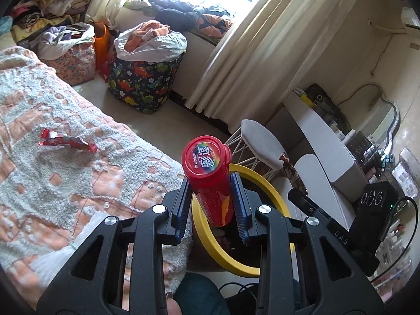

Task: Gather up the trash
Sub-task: 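Carry the red bottle and brown wrapper over the yellow bin with both tools, then open both tools to drop the red bottle and brown wrapper into the bin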

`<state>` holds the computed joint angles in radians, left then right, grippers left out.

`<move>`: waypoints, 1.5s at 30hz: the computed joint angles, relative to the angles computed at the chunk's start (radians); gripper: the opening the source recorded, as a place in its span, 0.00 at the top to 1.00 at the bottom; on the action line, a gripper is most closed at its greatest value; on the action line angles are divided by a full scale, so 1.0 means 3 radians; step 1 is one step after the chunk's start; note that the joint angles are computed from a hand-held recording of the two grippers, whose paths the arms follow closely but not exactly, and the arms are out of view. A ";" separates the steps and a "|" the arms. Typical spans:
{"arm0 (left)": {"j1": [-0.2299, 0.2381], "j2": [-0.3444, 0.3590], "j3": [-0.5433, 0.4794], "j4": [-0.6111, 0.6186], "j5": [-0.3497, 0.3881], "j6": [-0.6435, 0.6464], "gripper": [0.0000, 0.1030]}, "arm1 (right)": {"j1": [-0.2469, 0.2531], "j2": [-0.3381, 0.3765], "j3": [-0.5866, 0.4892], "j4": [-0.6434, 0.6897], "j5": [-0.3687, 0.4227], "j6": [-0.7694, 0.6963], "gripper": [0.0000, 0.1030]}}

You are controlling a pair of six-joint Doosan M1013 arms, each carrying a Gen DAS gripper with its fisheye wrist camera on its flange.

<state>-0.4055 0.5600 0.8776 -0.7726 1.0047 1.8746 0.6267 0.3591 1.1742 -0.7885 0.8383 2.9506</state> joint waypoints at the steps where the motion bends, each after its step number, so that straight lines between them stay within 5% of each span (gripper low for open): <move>1: -0.0009 0.0001 -0.0001 0.0000 0.0010 0.0013 0.77 | -0.0001 -0.0009 0.0016 -0.0014 0.0011 0.0033 0.82; 26: -0.0199 0.0035 0.0033 0.0077 0.0230 0.0319 0.77 | -0.0078 -0.0141 0.0331 -0.0044 0.0270 0.0570 0.82; 43: -0.0346 0.0265 -0.0189 0.0193 0.0580 0.0323 0.77 | -0.0141 -0.0197 0.0485 0.0053 0.0320 0.0842 0.81; 45: -0.0348 0.0293 -0.0215 0.0176 0.0624 0.0282 0.72 | -0.0145 -0.0197 0.0489 0.0065 0.0357 0.0865 0.73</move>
<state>-0.5097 0.6479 0.8131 -0.7199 1.1919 1.9591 0.5832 0.2999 1.3210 -0.7690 0.9453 3.2102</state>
